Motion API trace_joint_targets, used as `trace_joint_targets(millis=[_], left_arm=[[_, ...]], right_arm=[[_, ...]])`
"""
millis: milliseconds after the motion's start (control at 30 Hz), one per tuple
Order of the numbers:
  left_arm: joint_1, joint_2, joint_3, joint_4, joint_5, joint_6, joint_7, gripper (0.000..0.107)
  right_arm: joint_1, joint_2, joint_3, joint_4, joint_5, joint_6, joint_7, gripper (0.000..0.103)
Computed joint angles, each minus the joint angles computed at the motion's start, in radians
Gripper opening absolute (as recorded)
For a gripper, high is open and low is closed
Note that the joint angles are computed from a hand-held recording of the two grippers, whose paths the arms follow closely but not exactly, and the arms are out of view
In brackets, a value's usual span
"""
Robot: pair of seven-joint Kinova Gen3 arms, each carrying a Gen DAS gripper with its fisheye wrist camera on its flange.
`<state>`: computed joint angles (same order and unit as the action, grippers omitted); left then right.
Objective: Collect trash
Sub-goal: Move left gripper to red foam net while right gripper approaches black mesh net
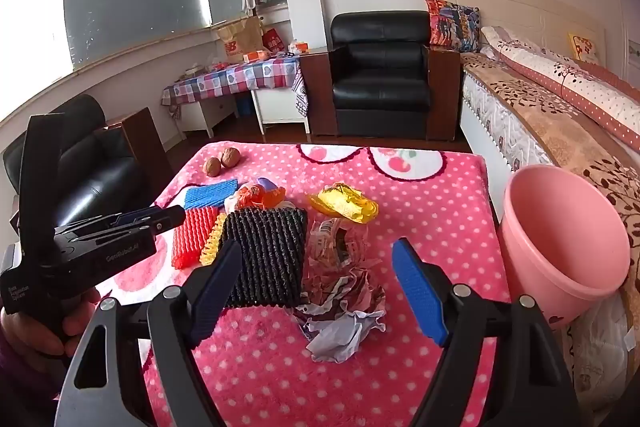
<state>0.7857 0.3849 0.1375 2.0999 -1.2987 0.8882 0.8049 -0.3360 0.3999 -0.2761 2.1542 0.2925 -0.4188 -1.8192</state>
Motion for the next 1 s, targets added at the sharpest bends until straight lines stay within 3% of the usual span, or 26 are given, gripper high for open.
trace_joint_targets(millis=[400,500,900,1000], left_arm=[[0.018,0.007,0.004,-0.006,-0.004,0.031,0.003,0.033],[0.017,0.002,0.007,-0.003,-0.006,0.029,0.009,0.033],[-0.025,-0.055,0.033,0.098,-0.131,-0.074,0.191,0.033],[-0.029,-0.060,0.047,0.117,-0.137,-0.064,0.222,0.040]], right_arm=[[0.017,-0.034,0.003,0.050,0.021,-0.042,-0.017,0.076],[-0.013,-0.018,0.020,0.035,-0.009,-0.041,0.006,0.076],[-0.001,-0.033,0.021,0.047,-0.015,-0.045,-0.001,0.075],[-0.004,-0.028,0.022,0.049,-0.015,-0.049,0.000,0.075]])
